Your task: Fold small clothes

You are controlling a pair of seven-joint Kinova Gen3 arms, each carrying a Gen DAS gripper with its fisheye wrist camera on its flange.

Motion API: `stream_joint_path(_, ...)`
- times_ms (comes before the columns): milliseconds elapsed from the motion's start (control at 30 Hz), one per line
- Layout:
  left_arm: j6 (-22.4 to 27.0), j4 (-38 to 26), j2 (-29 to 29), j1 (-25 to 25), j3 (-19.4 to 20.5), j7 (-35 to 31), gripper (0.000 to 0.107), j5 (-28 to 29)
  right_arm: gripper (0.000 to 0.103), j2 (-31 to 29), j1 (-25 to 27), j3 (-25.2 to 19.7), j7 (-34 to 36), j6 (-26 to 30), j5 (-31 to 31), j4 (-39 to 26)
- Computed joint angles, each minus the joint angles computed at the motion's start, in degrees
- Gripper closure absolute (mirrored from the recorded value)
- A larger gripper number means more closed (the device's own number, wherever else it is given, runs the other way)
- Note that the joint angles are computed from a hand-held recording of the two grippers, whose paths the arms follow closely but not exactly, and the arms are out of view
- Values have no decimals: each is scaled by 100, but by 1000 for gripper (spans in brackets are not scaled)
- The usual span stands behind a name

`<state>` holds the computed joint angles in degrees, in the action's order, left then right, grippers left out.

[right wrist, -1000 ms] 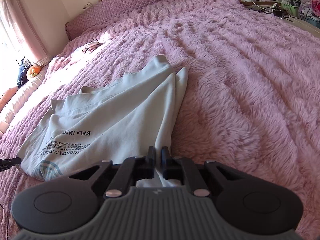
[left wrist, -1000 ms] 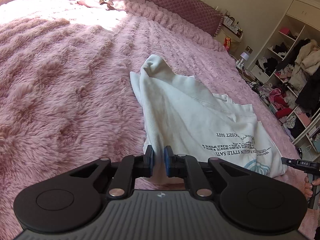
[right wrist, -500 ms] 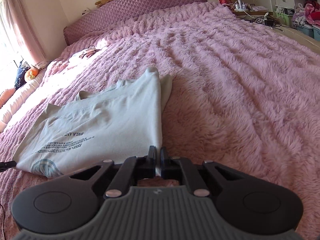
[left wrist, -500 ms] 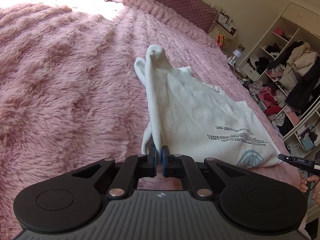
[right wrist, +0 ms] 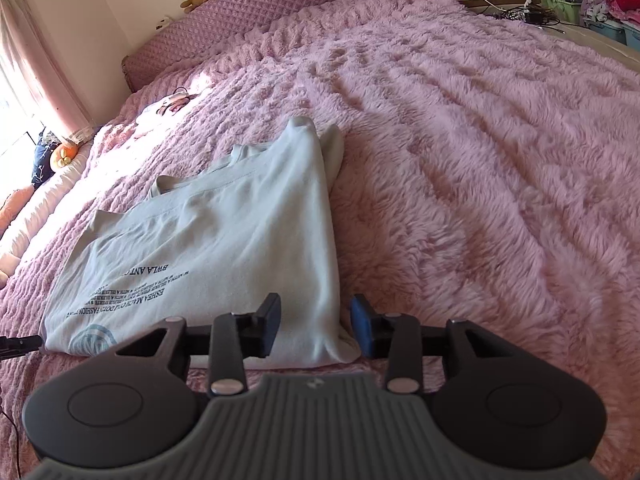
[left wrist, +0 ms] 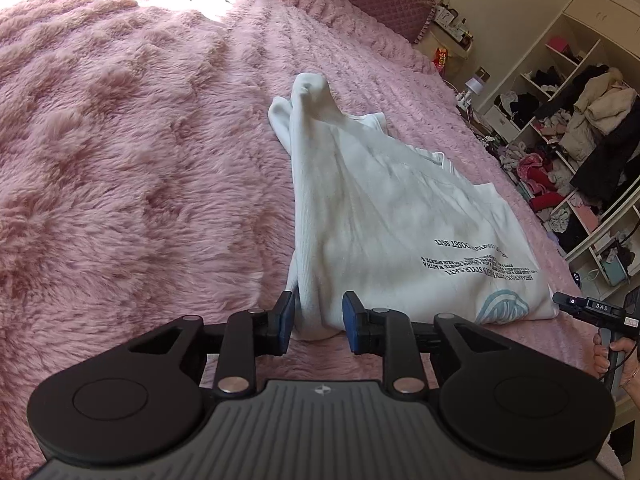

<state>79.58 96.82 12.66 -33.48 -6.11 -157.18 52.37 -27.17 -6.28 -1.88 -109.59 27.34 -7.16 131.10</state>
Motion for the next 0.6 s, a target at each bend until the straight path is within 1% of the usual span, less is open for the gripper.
stream_joint_path(100,270,-153,36,-3,59,-336,79,-205,68,46,-119,46,104,108,5,-35)
stream_joint_path(200,162,-49,-163,23,111,-851,79,-381,67,11,-128,2,169,121,34,3)
stream_joint_path(267,208,-94,-135,112,38,-882,79,-390,67,-10,-119,-7,155,81,10,47)
stream_joint_path(300,167,-97,-152,145,36,-928,79,-426,66,-6,-119,-3,149,70,-4,53)
stream_joint_path(400,-285,-46,-356,406,82,-1335,79,-840,66,20,-133,15,188,80,6,39)
stream_joint_path(433,-446,-2,-437,498,98,-1513,83,-986,67,31,-127,1,203,91,26,25)
stream_joint_path(467,-615,77,-521,564,94,-1668,86,-1054,74,53,-126,-2,227,104,47,4)
stream_joint_path(500,-731,121,-573,623,81,-1729,92,-1085,80,74,-101,-30,225,123,69,-16)
stream_joint_path(533,-767,151,-594,644,54,-1788,97,-1053,96,107,-14,-125,176,159,129,-47)
stream_joint_path(567,-813,200,-619,648,25,-1880,98,-985,103,148,91,-243,109,212,215,-92)
stream_joint_path(600,-909,270,-674,658,-1,-2011,101,-943,103,160,113,-269,82,211,248,-99)
